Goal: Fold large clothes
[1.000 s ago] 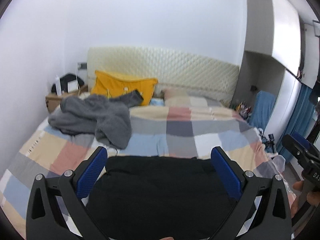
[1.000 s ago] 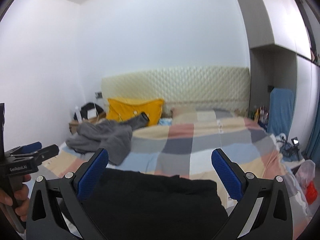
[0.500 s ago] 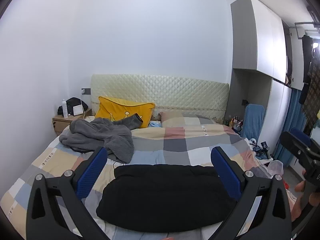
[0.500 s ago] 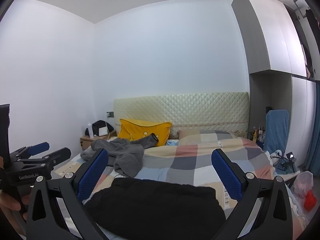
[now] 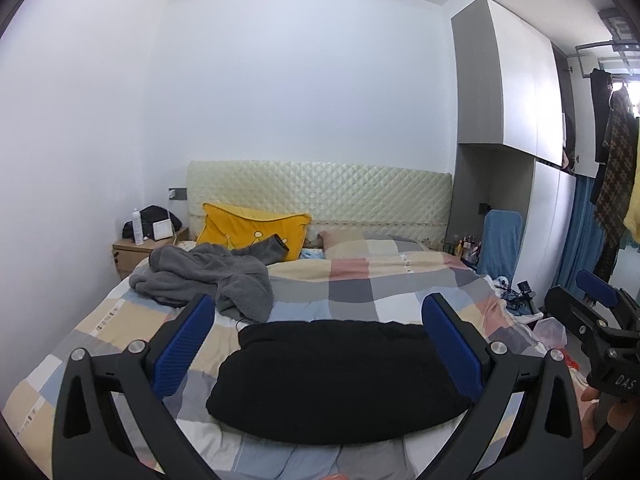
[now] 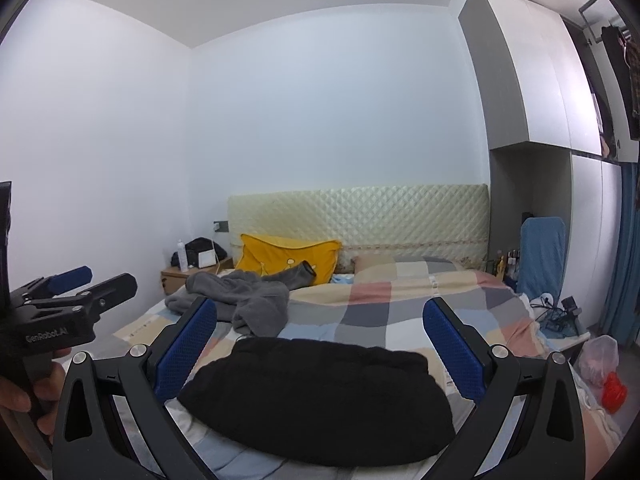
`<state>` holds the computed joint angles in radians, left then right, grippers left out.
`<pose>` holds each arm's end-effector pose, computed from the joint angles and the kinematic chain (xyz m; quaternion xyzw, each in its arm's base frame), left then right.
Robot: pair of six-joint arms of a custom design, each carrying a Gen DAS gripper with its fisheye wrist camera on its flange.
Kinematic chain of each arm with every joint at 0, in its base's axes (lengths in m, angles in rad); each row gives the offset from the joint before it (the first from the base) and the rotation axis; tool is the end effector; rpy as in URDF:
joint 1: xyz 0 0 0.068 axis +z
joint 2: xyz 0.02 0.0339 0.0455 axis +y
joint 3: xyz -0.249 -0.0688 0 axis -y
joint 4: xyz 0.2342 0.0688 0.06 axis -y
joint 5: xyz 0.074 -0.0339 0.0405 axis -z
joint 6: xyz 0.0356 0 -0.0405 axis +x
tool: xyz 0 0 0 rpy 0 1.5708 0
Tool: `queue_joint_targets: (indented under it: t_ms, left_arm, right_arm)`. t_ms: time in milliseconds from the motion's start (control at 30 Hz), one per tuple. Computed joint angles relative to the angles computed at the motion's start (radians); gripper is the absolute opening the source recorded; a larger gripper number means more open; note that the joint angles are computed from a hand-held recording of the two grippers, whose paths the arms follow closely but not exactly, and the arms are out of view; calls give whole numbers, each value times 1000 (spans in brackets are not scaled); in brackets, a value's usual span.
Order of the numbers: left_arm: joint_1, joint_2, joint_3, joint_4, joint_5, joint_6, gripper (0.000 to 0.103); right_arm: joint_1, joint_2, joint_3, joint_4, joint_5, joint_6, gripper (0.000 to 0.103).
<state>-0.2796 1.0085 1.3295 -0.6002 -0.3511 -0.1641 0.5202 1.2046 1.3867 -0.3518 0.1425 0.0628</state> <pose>0.1897 -0.0417 0.4254 -0.0595 0.7911 0.0057 0.6088 0.2264 0.1238 0.4290 -0.1282 0.7531 0.1327 0.6315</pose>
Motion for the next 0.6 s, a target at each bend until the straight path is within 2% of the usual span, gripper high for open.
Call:
queue_joint_targets:
  t_ms: [167,600]
  left_arm:
    - [-42,-23,-73,0,-105,-20,103]
    - [-62,-21,-162,-37,-78,-73,103]
  right_arm:
    - [14,-25,-63,-11,28,32,103]
    - [46,-52,-167,-21,69,72,103]
